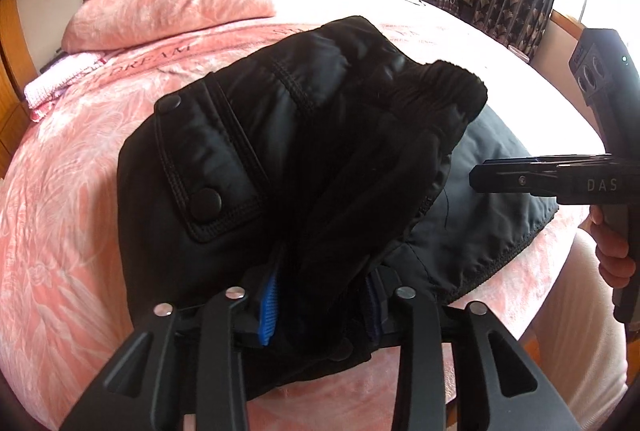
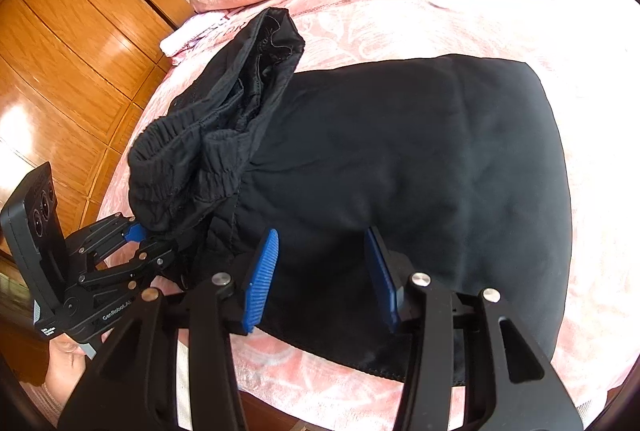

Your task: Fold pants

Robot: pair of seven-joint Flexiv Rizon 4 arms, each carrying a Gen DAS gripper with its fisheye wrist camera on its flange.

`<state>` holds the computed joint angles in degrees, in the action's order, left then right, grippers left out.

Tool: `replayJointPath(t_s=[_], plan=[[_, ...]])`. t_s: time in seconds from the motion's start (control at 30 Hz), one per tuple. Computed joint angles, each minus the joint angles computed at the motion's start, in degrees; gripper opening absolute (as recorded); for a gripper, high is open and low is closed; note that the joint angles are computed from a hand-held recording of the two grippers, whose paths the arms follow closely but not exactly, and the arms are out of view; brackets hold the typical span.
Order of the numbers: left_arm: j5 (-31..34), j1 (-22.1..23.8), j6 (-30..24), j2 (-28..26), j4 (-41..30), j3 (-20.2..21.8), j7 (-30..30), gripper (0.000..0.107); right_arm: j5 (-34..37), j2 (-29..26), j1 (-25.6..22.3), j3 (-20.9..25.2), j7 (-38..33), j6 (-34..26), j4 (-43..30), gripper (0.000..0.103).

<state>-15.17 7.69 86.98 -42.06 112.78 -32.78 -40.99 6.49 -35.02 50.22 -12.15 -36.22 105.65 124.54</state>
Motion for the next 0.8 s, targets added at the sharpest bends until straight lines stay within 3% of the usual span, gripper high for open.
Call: replayJointPath(t_s=[0.1,0.37,0.47,0.57,0.7,0.8], plan=[[-0.6,2.9,0.2,1.1,2.8,-2.5,-0.3,0.049,0.2,0.0,0.4,-0.6,-0.1,0.0,0.2,0.046],[-4.2,8.7,-2.6,1.3,3.7,-7.1,-1.6,0.051,0.7,0.4,1.9,-2.7,0.3,-0.6,1.1,0.047],[-5.7,12.7,-0.9,1.9,5.9,-11.3,-2.3,0.051,1.1,0.8,2.7,-3.6,0.5,-0.6,1.8,0.052],[-5.6,14.1,-0.5,2.2,6.4,-12.0,-4.1,0.056,1.2,1.1,3.0,-4.4,0.6,-0.7,2.3,0.052],[-7.1,16.6,-6.6,2.6,6.1,-13.7,-4.0,0.057,1.2,1.9,5.2,-7.2,0.7,-1.7,3.3,0.052],[-9.4,18.1,-6.7,3.2,7.4,-15.5,-2.3,0.057,0.5,2.7,5.4,-8.2,0.5,-2.1,3.6,0.054]])
